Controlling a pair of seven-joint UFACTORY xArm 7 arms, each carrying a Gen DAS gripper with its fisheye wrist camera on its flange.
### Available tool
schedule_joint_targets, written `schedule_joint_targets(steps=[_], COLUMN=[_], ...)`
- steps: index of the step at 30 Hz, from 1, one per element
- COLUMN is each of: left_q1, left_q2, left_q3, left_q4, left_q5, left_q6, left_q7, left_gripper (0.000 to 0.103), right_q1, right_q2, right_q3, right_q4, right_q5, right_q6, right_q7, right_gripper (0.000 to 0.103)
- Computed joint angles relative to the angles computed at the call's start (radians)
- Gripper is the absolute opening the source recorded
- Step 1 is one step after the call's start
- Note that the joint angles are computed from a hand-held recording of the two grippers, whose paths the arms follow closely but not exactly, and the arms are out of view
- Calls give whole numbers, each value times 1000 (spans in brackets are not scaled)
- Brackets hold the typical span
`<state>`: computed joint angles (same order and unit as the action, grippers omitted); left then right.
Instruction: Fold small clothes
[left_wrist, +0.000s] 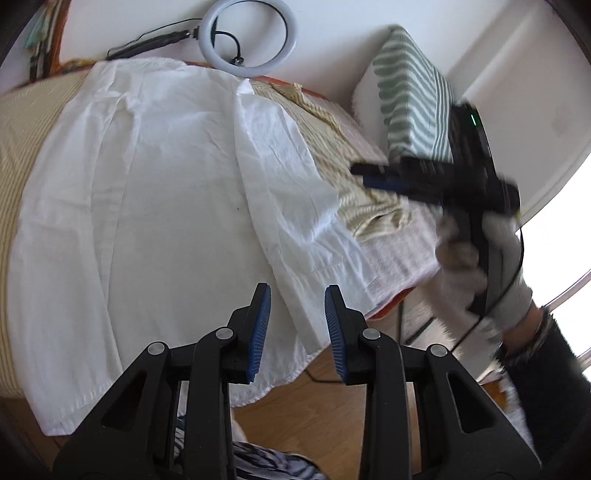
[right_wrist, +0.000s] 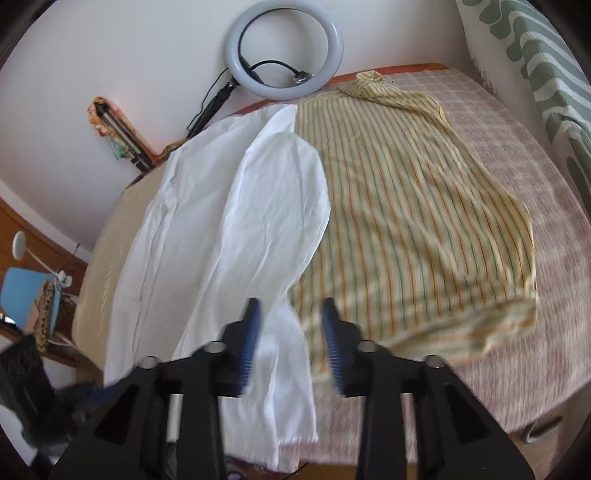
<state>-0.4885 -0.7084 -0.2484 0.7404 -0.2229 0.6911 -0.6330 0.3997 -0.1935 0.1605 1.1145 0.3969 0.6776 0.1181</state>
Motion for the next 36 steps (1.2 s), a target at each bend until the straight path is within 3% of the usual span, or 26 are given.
schedule_joint_targets(steps=[6, 9, 10, 13, 16, 21, 26, 28, 30, 33, 36], left_q1=[45, 83, 96, 136, 153, 133, 76, 69, 61, 82, 78], left_q2=[59, 72, 75, 69, 19, -3, 172, 247, 328, 444, 518], left_q3=[-30, -52, -60, -94, -125, -156, -178, -189, -198, -251, -272], left_q4=[-7, -4, -4, -3, -11, 23, 113, 147, 191, 288, 343], left_q5=[42, 106, 127, 210, 268, 315, 297, 309, 333, 470, 581], left_q6=[-8, 17, 27, 87, 105, 31, -69, -104, -126, -62, 9], left_q7=[-62, -98, -114, -167, -226, -243, -205, -214, -229, -307, -387], left_gripper=[30, 30, 30, 30, 30, 30, 31, 46, 49, 64, 64], right_q1=[-18, -30, -29, -14, -34, -67, -61, -58, -59, -60, -64], right_q2=[196, 276, 300, 350, 336, 190, 13, -41, -83, -116, -119], right_q3=[2, 17, 21, 20, 32, 28, -26, -53, -73, -93, -103], right_q4=[159, 227, 250, 297, 291, 168, 23, -14, -41, -60, -66], right_q5=[23, 43, 10, -147, -110, 52, 152, 172, 174, 160, 149], right_q6=[-16, -2, 9, 20, -2, -51, -77, -68, -58, -48, -45], right_q7=[-52, -93, -81, 0, -34, -179, -256, -267, -267, -274, -270], right_gripper=[45, 26, 11, 3, 8, 9, 31, 31, 31, 31, 31])
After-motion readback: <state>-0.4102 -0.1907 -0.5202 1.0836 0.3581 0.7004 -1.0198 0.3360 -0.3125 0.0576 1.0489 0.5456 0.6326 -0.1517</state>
